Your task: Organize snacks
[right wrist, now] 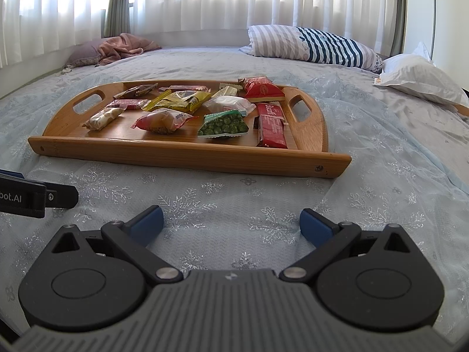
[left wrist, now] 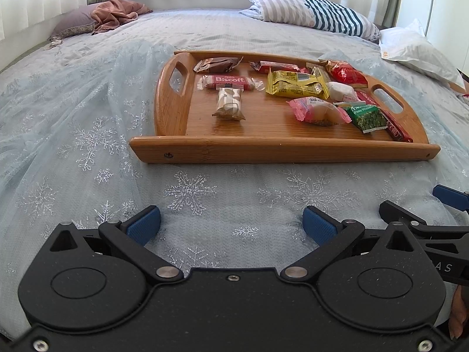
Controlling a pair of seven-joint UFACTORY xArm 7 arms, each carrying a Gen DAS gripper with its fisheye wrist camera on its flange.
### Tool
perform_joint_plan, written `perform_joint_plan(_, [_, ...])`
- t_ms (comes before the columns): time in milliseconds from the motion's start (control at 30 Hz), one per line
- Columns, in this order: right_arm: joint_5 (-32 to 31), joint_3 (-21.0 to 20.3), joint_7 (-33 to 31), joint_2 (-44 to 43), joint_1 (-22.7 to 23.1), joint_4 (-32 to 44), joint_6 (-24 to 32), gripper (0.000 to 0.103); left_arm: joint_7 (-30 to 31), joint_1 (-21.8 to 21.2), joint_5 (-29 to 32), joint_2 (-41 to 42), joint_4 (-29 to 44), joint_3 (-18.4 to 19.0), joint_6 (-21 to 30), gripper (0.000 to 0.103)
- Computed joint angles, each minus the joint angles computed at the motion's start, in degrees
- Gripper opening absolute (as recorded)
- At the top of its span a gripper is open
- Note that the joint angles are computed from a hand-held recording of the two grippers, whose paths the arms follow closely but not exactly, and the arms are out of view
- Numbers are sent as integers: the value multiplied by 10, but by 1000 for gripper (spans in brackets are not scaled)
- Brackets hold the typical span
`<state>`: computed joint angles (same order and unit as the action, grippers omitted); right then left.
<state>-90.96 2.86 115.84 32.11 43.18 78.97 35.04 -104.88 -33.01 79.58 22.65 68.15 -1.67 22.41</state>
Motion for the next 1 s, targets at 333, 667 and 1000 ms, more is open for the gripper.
perform_joint_plan(333, [0,0,0,0,0,0,0,103,-5,-1,6,2,2,-1,4,103])
perform_joint_plan(667, [0,0,0,0,0,0,0,103,-5,-1,6,2,2,-1,4,103])
perform_joint_plan(1000, [0,0,0,0,0,0,0,103,-5,-2,6,3,2,-1,5,103])
